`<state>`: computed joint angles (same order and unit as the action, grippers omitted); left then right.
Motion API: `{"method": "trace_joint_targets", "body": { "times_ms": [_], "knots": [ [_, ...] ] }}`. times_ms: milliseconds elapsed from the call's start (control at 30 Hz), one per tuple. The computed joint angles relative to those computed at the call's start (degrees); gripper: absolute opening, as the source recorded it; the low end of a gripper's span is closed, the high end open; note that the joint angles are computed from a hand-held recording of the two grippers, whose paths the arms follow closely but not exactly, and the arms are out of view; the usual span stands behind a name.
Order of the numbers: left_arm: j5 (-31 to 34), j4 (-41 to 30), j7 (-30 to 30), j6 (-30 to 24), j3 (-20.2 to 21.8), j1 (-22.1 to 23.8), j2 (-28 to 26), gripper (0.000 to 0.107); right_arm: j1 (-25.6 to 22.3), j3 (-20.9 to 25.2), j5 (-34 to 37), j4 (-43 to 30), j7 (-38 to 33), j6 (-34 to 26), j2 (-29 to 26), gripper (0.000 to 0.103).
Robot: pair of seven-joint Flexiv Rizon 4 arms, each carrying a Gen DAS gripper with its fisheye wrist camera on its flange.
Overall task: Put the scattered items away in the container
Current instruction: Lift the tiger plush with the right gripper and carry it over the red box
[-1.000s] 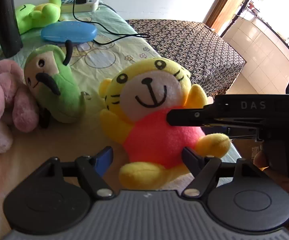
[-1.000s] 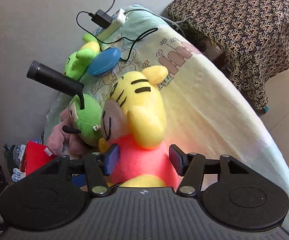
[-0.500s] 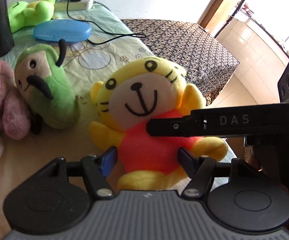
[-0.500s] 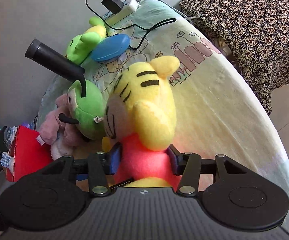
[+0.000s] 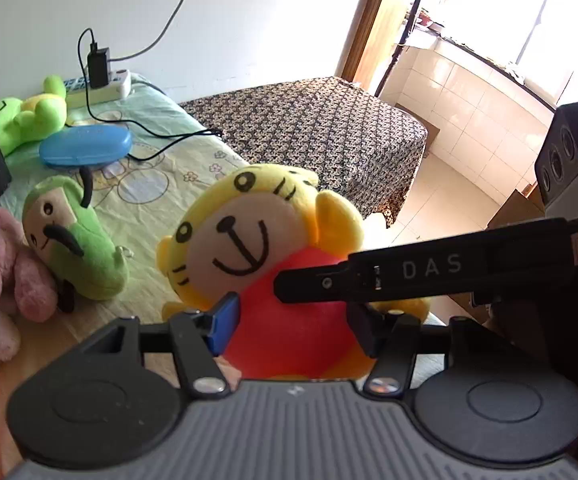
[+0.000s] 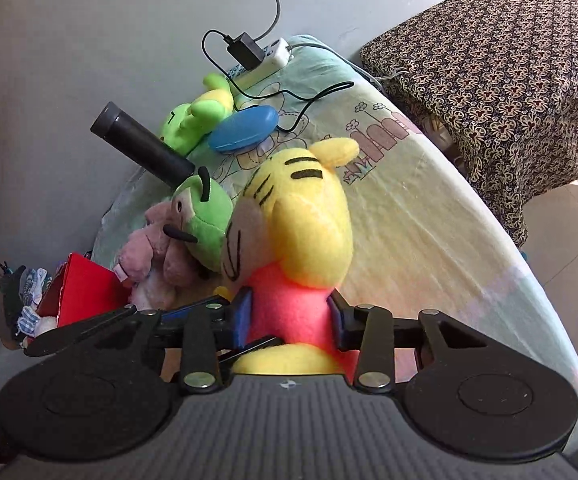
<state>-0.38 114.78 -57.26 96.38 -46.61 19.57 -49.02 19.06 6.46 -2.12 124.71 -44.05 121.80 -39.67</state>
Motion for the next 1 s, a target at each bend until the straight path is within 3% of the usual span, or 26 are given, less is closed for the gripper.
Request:
{"method": "trace_joint_targets", "body": {
  "times_ms": [167,300,533,800,1000],
  "knots": [
    [4.51,4.32,0.00,4.50,-5.66,6.84,-0.14,0.058,4.57,-1.26,5.68,1.22,-0.59,4.92,1.14,0.040],
    [9.31,7.69,-1.48,7.61,-10.40,14.40,0.60,0.058,12.92,-5.18,13.47,-0.23,-4.89,7.45,2.64,0.040],
    [16.45,12.89,-5.13,12.09,-14.65,28.79,4.12,0.058,19.71,-5.61,16.78,-9.67,-9.82,6.04,1.83,0.041],
    [19.54,14.43,-4.53,9.69,-19.23,44.54,0.51,0.058,28.77,-9.92,18.50,-25.56,-12.27,-0.99,-4.65,0.041],
    [18.02,13.02,0.65,5.13,-20.76,50.49,-3.66,0.060,36.84,-17.72,23.02,-35.45,-11.62,-5.27,-10.65,0.040]
  ]
}}
